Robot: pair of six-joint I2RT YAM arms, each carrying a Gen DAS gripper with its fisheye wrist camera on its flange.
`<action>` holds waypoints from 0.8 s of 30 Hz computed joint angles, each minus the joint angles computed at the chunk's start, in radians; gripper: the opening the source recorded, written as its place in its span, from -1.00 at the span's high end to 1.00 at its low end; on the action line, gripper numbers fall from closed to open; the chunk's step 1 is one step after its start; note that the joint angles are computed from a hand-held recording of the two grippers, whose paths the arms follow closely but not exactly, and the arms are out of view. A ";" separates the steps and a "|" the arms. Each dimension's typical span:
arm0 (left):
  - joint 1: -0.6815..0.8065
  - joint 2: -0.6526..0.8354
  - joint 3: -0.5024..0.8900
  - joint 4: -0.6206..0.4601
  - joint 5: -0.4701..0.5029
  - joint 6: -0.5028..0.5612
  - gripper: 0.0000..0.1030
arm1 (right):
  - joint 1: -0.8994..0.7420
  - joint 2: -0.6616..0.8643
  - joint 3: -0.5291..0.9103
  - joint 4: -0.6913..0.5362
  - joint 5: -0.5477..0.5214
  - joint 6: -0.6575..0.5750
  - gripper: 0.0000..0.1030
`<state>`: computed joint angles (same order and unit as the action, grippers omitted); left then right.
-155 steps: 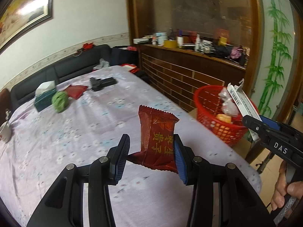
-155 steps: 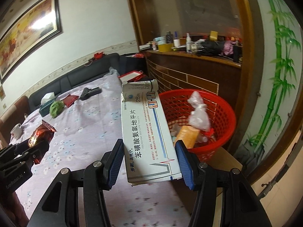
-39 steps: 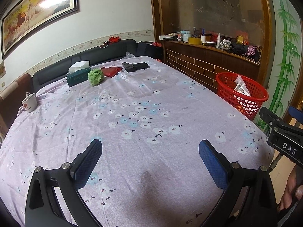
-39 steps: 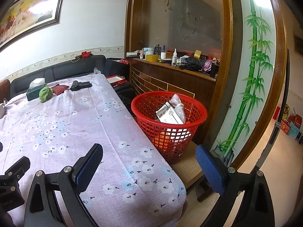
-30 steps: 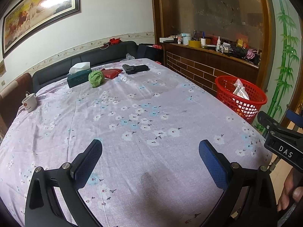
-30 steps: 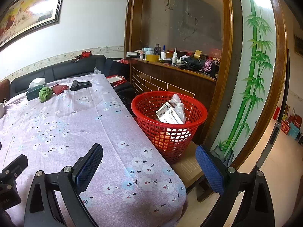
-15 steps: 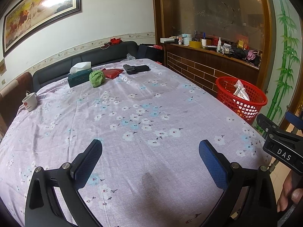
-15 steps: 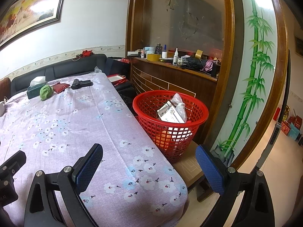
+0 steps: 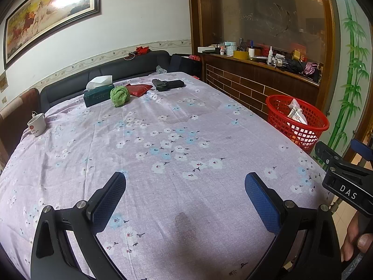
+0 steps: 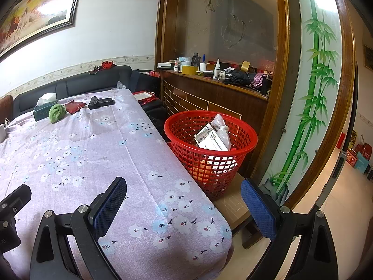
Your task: Collect trash
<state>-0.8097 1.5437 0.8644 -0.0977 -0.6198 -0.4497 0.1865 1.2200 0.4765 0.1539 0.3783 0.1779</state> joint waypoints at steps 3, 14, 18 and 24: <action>0.000 0.000 0.000 0.000 0.001 -0.001 -0.97 | 0.001 0.000 -0.001 0.001 0.001 0.001 -0.94; 0.054 -0.043 -0.031 -0.020 0.030 -0.023 -0.97 | 0.026 0.024 0.016 0.005 -0.002 0.002 -0.94; 0.140 -0.097 -0.070 -0.054 0.059 -0.039 -0.97 | 0.058 0.083 0.086 -0.027 -0.036 -0.007 -0.96; 0.398 -0.138 -0.092 -0.196 0.166 -0.079 -0.97 | 0.176 0.297 0.311 -0.146 -0.125 -0.005 -0.99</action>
